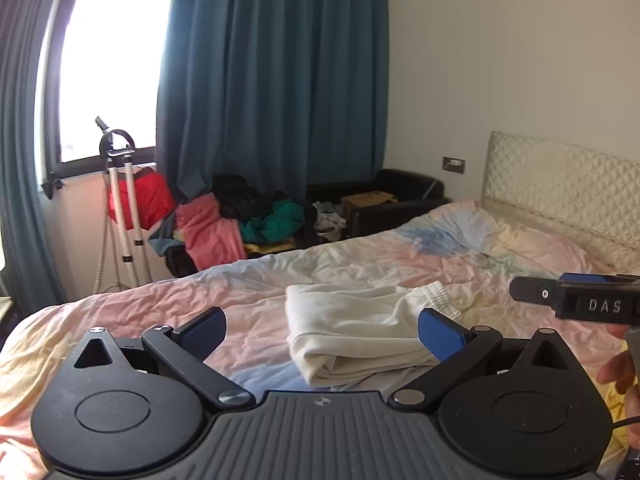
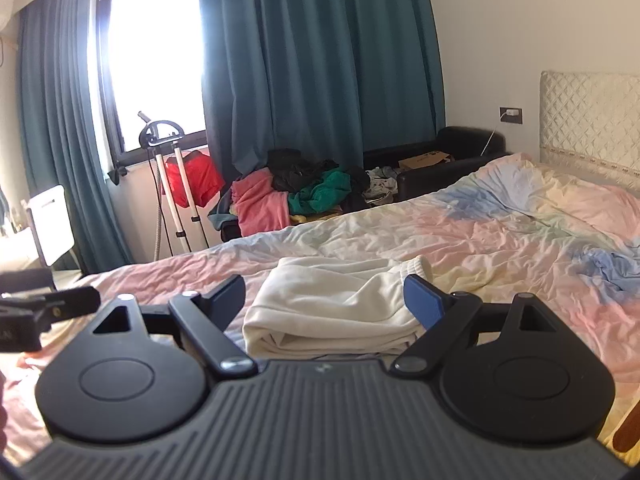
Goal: Fold clothes
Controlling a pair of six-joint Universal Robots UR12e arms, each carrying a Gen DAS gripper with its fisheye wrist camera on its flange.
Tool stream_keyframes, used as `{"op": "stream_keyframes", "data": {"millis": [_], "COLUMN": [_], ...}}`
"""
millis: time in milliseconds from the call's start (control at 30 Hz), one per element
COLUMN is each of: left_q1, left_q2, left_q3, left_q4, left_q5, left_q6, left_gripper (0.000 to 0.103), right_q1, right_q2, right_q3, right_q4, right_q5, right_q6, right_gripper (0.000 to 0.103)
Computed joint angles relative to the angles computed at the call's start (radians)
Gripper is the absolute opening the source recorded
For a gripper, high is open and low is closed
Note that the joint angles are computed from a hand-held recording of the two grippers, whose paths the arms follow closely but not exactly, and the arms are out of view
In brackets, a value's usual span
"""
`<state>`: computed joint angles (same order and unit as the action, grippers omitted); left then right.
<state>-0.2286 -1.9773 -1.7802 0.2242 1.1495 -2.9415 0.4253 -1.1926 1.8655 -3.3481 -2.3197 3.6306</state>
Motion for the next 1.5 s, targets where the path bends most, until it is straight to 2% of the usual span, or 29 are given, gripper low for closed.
{"op": "stream_keyframes", "data": {"millis": [67, 267, 400, 533, 867, 1000, 1333, 1500], "left_q1": [-0.002, 0.015, 0.023, 0.023, 0.007, 0.003, -0.001, 0.001], "left_q2": [-0.001, -0.023, -0.048, -0.068, -0.087, -0.084, -0.082, -0.082], "left_q3": [-0.022, -0.049, -0.037, -0.024, -0.018, -0.023, -0.029, -0.03], "left_q4": [0.037, 0.096, 0.086, 0.062, 0.061, 0.063, 0.077, 0.079], "left_q5": [0.024, 0.014, 0.024, 0.033, 0.04, 0.049, 0.054, 0.048], "left_q6": [-0.006, -0.07, -0.096, -0.092, -0.069, -0.059, -0.055, -0.057], "left_gripper": [0.103, 0.103, 0.103, 0.103, 0.103, 0.103, 0.103, 0.103], "right_q1": [0.007, 0.03, 0.036, 0.036, 0.043, 0.046, 0.039, 0.041], "right_q2": [0.016, 0.07, 0.098, 0.109, 0.13, 0.134, 0.123, 0.124], "right_q3": [-0.003, -0.021, -0.032, -0.038, -0.044, -0.051, -0.042, -0.049], "right_q4": [-0.001, -0.02, -0.019, 0.011, -0.011, 0.01, 0.03, 0.047], "right_q5": [-0.005, -0.047, -0.074, -0.081, -0.118, -0.134, -0.113, -0.117], "right_q6": [0.003, -0.007, -0.015, -0.004, 0.026, 0.025, 0.069, 0.062], "right_gripper": [0.088, 0.088, 0.088, 0.088, 0.088, 0.088, 0.088, 0.088]}}
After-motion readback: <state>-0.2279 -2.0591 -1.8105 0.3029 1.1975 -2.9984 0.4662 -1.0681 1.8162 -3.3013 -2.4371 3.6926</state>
